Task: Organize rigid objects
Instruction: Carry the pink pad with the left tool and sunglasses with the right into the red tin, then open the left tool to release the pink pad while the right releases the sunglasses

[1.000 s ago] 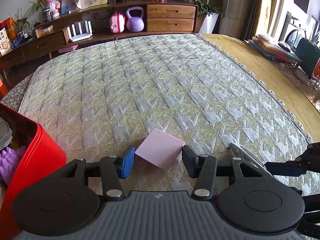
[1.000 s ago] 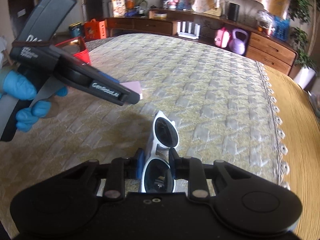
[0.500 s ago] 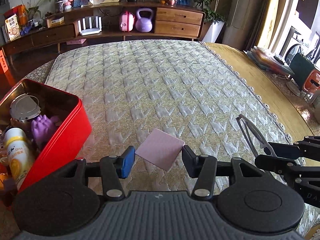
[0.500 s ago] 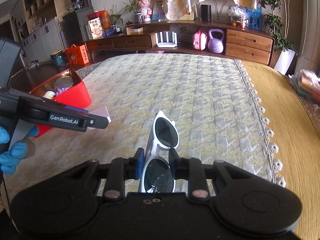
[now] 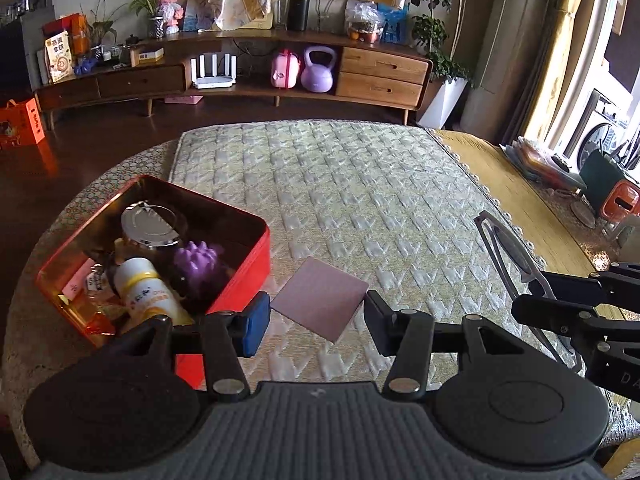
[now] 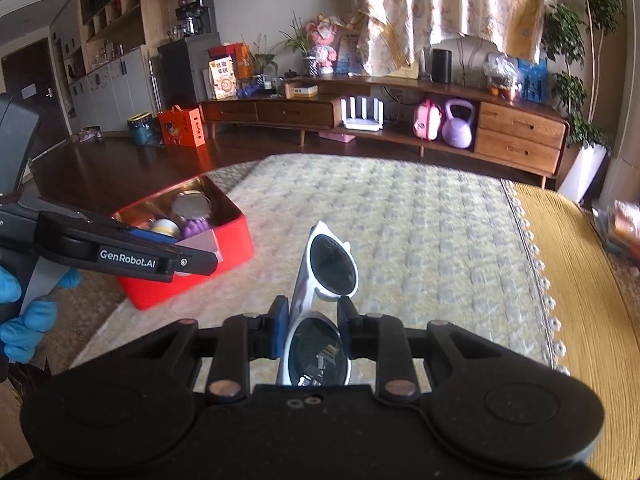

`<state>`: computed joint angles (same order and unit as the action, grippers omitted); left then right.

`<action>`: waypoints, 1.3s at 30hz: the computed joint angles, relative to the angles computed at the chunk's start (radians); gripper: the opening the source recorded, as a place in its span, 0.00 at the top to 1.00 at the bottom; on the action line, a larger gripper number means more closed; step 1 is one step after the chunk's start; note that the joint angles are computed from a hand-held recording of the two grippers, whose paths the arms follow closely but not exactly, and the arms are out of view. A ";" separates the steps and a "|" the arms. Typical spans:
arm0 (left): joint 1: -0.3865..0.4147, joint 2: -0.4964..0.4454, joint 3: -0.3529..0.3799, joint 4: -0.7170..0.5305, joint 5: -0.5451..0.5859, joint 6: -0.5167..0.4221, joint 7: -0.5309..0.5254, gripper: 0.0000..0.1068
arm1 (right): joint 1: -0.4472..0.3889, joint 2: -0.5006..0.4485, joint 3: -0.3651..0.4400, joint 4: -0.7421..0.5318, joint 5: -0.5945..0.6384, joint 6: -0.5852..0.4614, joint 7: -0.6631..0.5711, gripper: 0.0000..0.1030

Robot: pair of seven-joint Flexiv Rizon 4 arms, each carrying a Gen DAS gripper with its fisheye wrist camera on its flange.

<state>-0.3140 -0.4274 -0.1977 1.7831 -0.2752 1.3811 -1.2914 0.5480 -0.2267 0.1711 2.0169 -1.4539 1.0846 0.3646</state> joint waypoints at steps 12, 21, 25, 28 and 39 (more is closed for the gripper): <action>0.111 0.070 -0.004 0.057 -0.082 0.034 0.064 0.53 | 0.091 -0.128 -0.034 -0.211 0.055 -0.009 -0.133 0.75; 0.162 0.047 0.025 0.036 -0.105 0.036 0.089 0.53 | 0.167 -0.256 -0.098 -0.379 0.178 0.013 -0.248 0.75; 0.173 0.009 0.033 0.004 -0.095 0.031 0.087 0.53 | 0.199 -0.312 -0.131 -0.450 0.243 0.009 -0.315 0.75; 0.172 -0.028 0.046 -0.033 -0.075 0.018 0.079 0.53 | 0.213 -0.358 -0.146 -0.504 0.314 0.009 -0.386 0.75; 0.131 -0.170 0.111 -0.188 0.027 -0.032 0.027 0.53 | 0.259 -0.494 -0.207 -0.653 0.531 0.023 -0.577 0.75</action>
<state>-0.1829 -0.5976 -0.0868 1.5948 -0.2484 1.3491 -1.2645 0.8065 -0.7210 -0.0359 1.3642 -0.9233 1.1072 -0.2123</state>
